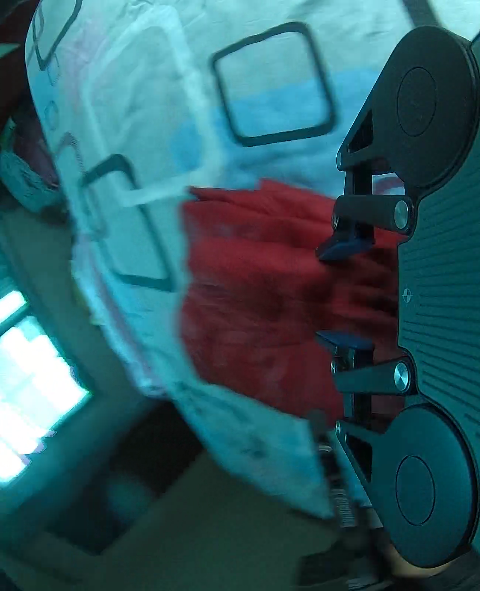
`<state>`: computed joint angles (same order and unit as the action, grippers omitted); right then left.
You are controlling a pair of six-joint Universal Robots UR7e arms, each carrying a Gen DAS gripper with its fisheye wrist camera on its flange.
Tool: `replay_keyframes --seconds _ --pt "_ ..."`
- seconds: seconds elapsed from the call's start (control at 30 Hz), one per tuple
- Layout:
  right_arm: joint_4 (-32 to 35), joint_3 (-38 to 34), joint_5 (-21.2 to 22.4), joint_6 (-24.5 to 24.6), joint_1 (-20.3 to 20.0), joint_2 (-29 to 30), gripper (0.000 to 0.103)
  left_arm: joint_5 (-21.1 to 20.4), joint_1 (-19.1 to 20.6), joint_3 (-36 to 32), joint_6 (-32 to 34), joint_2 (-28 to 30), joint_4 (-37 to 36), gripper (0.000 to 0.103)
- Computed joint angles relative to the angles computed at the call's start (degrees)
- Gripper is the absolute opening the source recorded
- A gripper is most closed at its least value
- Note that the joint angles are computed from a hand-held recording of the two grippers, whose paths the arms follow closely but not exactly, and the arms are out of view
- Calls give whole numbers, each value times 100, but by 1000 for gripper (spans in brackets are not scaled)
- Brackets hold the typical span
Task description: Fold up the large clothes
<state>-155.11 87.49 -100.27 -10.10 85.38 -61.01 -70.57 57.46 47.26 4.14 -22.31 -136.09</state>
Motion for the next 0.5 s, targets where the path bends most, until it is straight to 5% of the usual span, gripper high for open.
replay_keyframes --seconds 0.07,0.33,0.4,0.5 --pt "-7 176 -409 -28 34 48 29 -35 28 -24 126 86 35 34" --pt "-433 383 -772 489 24 145 29 120 -4 -126 759 227 189 34" --pt "-751 480 -981 491 133 67 47 162 -31 -200 920 238 302 34" --pt "-1264 460 -1191 220 263 44 51 316 -132 -168 1231 227 197 35"
